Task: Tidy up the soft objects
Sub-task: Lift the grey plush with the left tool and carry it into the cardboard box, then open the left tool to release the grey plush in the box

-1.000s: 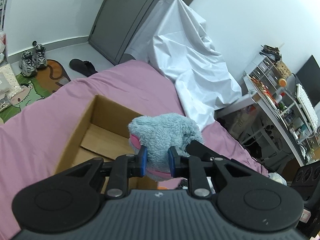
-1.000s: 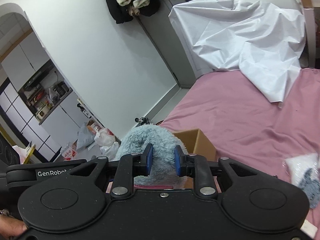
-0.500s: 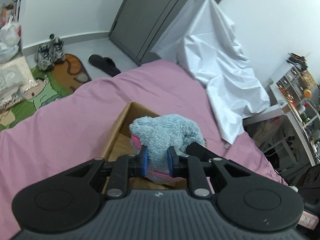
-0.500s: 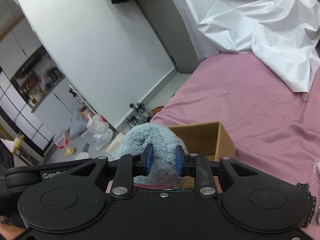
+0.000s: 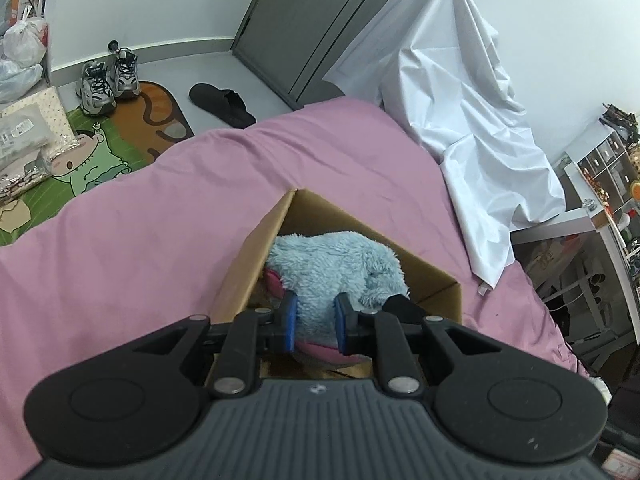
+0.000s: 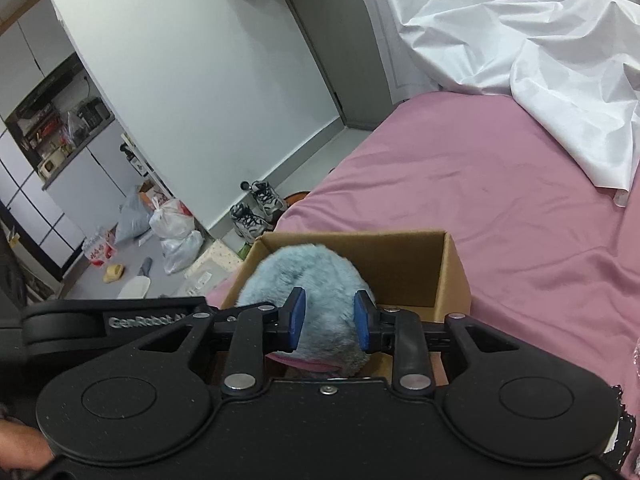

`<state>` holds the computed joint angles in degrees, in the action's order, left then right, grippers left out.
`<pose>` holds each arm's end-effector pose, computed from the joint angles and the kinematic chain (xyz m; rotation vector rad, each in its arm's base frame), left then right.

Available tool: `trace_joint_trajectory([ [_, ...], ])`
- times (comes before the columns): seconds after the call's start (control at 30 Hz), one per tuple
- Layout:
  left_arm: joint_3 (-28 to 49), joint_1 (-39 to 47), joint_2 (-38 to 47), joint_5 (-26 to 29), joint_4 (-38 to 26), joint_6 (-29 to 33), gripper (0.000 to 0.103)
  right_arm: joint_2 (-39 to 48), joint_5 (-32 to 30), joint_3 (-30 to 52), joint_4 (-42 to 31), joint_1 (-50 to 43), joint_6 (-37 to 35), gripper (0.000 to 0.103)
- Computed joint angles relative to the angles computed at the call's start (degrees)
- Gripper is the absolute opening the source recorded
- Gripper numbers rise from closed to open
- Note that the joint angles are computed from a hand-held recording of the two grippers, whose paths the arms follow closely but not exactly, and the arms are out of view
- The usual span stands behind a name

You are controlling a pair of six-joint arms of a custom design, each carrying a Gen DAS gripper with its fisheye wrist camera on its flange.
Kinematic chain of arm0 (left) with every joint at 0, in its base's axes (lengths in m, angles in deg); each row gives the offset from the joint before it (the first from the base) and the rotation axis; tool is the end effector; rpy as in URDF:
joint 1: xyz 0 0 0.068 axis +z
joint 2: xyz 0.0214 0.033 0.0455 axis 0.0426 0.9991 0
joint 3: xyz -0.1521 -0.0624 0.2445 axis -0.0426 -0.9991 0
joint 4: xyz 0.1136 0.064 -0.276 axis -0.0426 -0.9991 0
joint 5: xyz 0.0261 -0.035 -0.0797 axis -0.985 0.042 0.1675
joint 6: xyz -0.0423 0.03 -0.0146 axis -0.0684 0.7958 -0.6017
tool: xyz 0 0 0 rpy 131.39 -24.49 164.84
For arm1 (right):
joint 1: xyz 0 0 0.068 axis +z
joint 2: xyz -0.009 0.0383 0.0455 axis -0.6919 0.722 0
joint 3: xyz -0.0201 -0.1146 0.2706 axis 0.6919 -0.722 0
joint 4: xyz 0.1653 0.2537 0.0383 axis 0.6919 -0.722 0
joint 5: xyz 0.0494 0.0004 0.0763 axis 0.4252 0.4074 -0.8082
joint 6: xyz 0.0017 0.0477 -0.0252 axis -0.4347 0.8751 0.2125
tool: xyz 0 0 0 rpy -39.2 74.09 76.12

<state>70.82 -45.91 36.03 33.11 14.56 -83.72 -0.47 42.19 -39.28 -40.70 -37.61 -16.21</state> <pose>0.2482 -0.2614 0.1529 -0.4924 2.3962 -0.5056 0.2514 0.0433 0.1556 -0.2031 2.3115 0.6636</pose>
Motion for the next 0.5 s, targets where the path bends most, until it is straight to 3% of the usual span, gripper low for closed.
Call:
trace_joint_trajectory([
  [0.37,5.8,0.1,4.0,-0.8,-7.0,-0.1,0.023,-0.7,-1.3,-0.4,0.7,-1.7,1.3,0.029],
  [0.5,6.5,-0.9,3.2,-2.5,-10.1,-2.1,0.031,-1.6,-3.7,-1.0,0.7,-3.6,1.3,0.031],
])
